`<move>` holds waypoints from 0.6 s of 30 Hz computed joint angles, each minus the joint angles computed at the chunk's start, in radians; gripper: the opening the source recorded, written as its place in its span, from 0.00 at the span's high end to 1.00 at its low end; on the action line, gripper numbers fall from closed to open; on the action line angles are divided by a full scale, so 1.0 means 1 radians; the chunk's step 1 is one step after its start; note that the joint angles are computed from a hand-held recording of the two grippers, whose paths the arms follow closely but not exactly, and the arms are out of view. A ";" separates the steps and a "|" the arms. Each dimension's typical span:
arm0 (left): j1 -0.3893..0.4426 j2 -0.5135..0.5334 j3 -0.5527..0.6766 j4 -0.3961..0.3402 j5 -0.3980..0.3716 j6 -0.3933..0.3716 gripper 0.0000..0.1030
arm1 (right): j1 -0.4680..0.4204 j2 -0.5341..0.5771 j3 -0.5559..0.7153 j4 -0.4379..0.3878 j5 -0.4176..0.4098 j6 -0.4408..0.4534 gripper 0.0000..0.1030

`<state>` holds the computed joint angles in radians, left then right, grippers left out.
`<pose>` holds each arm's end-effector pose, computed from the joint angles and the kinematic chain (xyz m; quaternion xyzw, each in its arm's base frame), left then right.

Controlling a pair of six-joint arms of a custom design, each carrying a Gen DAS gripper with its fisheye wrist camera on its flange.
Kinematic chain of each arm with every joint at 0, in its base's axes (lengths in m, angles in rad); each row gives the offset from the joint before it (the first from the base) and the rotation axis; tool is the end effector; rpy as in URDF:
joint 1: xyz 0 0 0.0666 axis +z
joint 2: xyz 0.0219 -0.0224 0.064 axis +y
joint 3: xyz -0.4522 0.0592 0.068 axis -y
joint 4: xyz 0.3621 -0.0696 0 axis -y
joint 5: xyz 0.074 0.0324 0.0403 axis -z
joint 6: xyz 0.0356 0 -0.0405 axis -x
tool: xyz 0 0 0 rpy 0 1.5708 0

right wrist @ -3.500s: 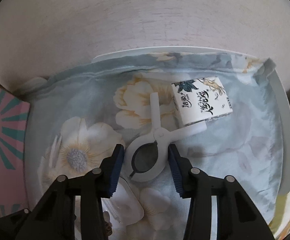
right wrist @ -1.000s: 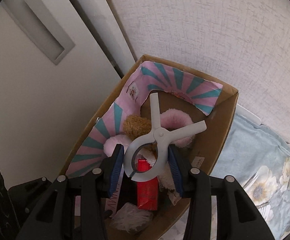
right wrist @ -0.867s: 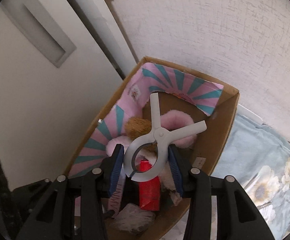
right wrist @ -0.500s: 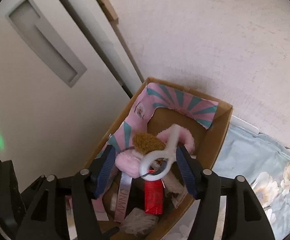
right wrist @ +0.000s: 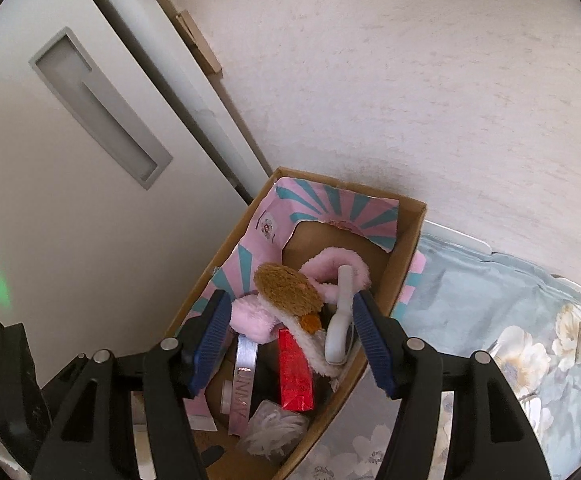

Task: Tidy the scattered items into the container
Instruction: 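Move both open tools back over the cloth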

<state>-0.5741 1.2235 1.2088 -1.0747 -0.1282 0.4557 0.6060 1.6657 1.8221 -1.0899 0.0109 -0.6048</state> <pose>0.2915 -0.1836 0.4766 0.0421 0.9684 -0.0630 0.2377 0.4568 0.3156 0.5425 0.0011 0.9496 0.1740 0.2605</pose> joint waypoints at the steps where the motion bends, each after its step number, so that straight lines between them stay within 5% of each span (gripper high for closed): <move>1: -0.005 -0.004 0.001 0.004 0.002 0.003 0.03 | 0.002 -0.005 -0.004 -0.001 0.010 -0.006 0.43; 18: -0.170 0.060 0.114 -0.025 -0.082 -0.070 0.03 | 0.007 -0.192 -0.194 0.068 0.132 -0.116 0.43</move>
